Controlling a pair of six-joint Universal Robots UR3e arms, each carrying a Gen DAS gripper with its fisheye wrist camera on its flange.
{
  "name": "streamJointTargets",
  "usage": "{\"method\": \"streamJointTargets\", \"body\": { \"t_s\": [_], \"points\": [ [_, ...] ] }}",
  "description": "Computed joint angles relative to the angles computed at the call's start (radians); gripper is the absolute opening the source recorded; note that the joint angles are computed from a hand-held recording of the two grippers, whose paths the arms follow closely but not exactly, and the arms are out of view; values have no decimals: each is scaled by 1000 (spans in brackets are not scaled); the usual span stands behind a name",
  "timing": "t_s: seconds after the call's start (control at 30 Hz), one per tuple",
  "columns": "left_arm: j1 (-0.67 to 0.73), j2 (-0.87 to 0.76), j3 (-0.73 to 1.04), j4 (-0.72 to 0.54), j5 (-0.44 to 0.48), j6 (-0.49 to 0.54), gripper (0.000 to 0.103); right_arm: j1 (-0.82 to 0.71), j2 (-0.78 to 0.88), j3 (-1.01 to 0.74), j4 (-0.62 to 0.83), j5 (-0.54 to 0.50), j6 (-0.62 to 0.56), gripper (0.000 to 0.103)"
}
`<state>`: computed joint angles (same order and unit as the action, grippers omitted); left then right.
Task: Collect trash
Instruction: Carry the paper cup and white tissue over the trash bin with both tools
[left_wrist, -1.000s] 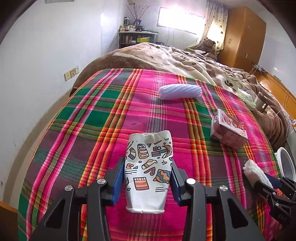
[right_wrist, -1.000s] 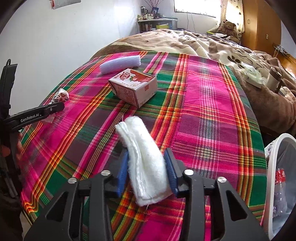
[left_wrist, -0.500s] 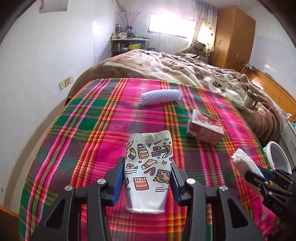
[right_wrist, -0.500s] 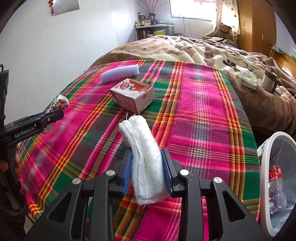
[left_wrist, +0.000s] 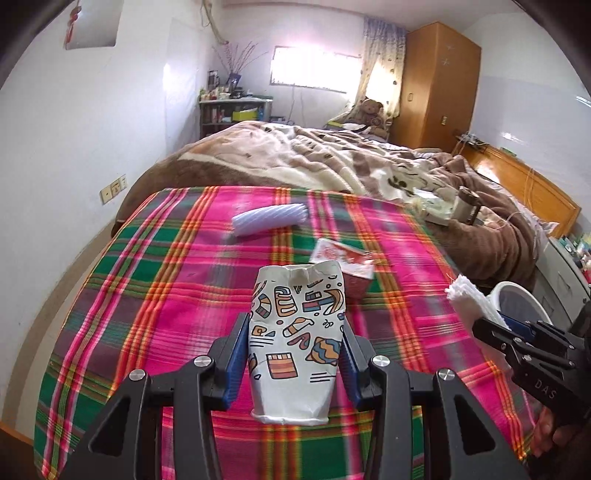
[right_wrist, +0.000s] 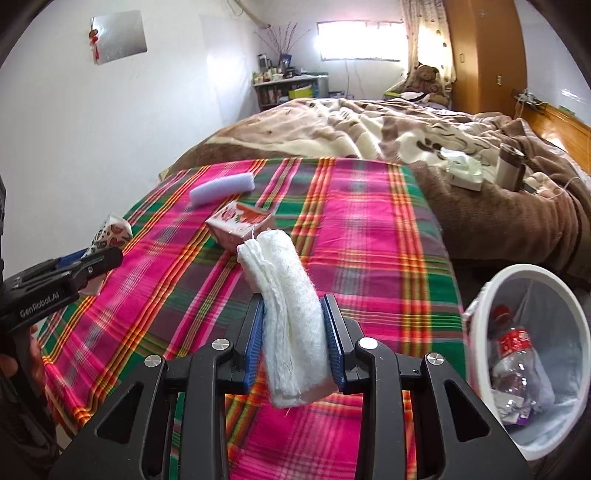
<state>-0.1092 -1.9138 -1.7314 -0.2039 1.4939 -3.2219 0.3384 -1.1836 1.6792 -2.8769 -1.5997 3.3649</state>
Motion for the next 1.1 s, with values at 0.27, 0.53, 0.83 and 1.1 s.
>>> {"method": "streamJointTargets", "body": {
  "t_s": [0.27,0.53,0.83,1.1],
  "points": [
    [-102,-13,56,-9,24,-14,44,-49,-110,139,-70,-4,10,32],
    [-209,-77,161,-34,37,-32,44,-127,-219,274,-119,0,0,32],
    [-330,-188,348,-88,52,-37,44,-230,-365,426,-152,7,-2,32],
    [-426,-345,625,-200,37,-35,44,-347,-482,529,-152,20,-17,32]
  ]
}}
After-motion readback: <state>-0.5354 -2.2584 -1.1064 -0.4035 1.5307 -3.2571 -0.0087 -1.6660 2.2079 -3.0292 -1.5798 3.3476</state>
